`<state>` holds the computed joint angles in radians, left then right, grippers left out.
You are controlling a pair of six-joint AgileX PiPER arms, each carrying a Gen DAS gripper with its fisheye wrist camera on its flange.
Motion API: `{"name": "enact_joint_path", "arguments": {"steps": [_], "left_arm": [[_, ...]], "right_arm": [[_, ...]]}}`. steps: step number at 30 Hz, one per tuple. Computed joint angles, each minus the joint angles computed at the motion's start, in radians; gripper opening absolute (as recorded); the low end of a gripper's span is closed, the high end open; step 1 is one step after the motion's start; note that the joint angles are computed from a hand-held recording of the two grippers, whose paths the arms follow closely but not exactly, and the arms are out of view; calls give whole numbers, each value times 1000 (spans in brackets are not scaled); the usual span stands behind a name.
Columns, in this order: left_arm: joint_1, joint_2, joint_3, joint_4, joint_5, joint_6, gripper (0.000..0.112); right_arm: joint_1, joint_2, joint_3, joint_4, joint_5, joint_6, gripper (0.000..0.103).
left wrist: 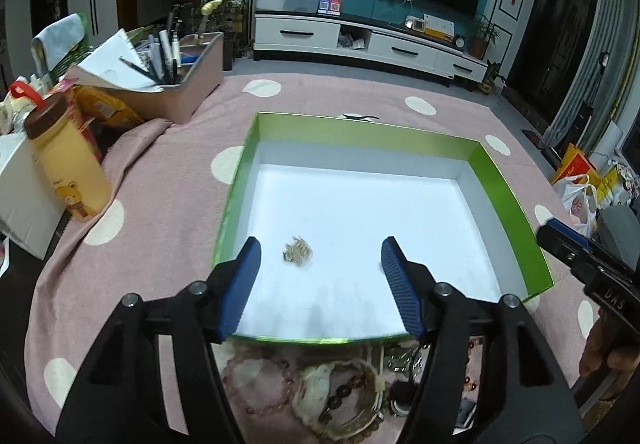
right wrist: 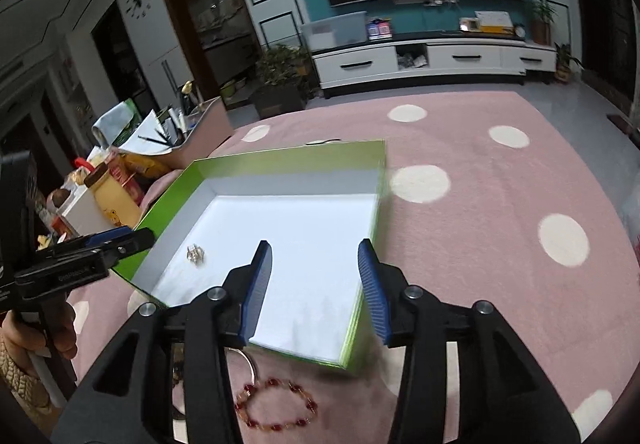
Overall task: Organize jewelry
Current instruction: 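Carry brooch and ring into the green box and open both tools, then grasp the white watch with the left tool while the right tool grasps the red bead bracelet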
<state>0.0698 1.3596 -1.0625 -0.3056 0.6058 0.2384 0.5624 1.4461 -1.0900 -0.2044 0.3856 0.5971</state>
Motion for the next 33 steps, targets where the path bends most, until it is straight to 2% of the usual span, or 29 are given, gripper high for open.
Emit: {"name": "enact_joint_path", "arguments": {"steps": [1,6,10,16,19,24,33], "left_arm": [[16,-23,16,-4,2,4,70],[108,-111,83,-62,40,67,74],[231,-190,151,-127,93,147,77],[378,-274,242,-202,179,262,77],[410,-300,278,-219,214,296,77],[420,-317,319,-230,238,316,77],[351,-340,363,-209,242,274,77]], "right_arm": [[-2,-27,27,-3,8,12,46],[7,-118,129,-3,18,56,46],[34,-185,203,-7,27,103,46],[102,-246,254,-65,49,198,46],[143,-262,262,-98,62,239,47],[204,-271,275,-117,66,268,48],[301,-233,278,-142,56,292,49]]}}
